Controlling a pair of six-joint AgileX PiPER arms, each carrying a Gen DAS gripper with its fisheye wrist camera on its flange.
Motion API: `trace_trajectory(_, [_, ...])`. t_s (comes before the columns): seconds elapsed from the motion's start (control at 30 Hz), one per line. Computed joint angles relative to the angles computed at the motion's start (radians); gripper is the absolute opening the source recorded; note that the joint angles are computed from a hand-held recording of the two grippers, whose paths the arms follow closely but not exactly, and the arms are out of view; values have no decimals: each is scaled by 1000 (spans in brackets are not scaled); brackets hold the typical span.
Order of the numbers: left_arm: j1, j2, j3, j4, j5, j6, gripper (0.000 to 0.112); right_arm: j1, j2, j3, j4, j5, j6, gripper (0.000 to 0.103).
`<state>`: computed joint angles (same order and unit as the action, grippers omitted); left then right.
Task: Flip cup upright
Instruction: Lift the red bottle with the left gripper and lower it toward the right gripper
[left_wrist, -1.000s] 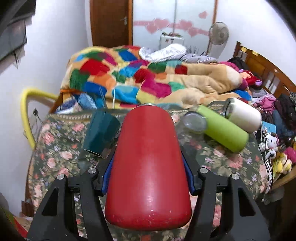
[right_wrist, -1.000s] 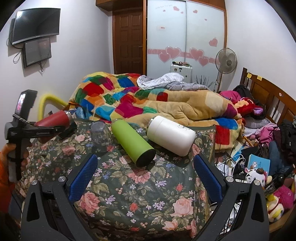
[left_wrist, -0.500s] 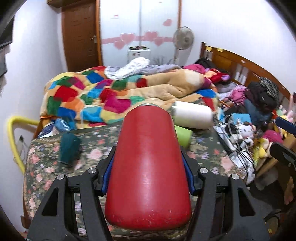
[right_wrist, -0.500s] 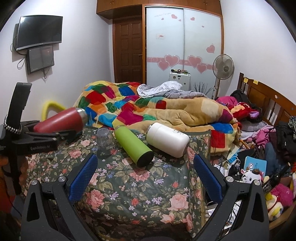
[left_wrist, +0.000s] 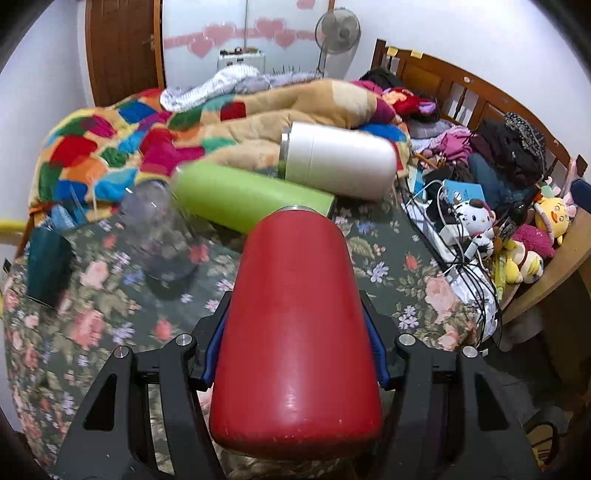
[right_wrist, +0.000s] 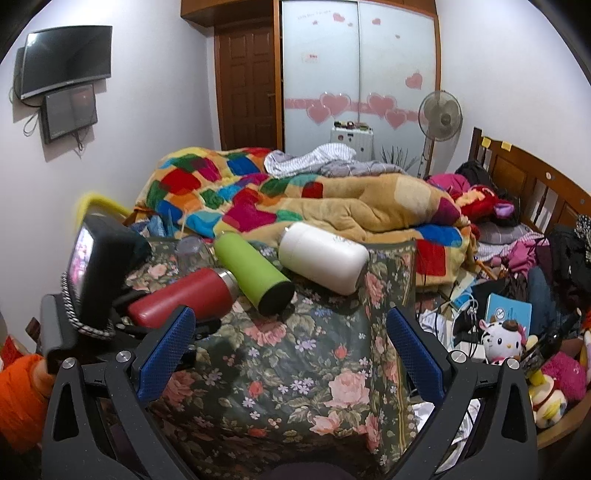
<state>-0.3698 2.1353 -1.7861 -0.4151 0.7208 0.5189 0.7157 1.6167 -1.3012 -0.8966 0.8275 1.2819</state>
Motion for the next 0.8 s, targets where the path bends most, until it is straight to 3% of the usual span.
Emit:
trace_trajectory(0.3, [-8, 76, -7, 37, -19, 4, 61, -51, 45, -14, 82, -16, -74, 103])
trace_trajectory(0.57, [-9, 71, 44, 8, -50, 47, 61, -77, 85, -38, 142, -23, -124, 103])
trace_trajectory(0.8, [-1, 107, -4, 28, 31, 8, 61, -69, 107, -67, 178, -17, -166, 103])
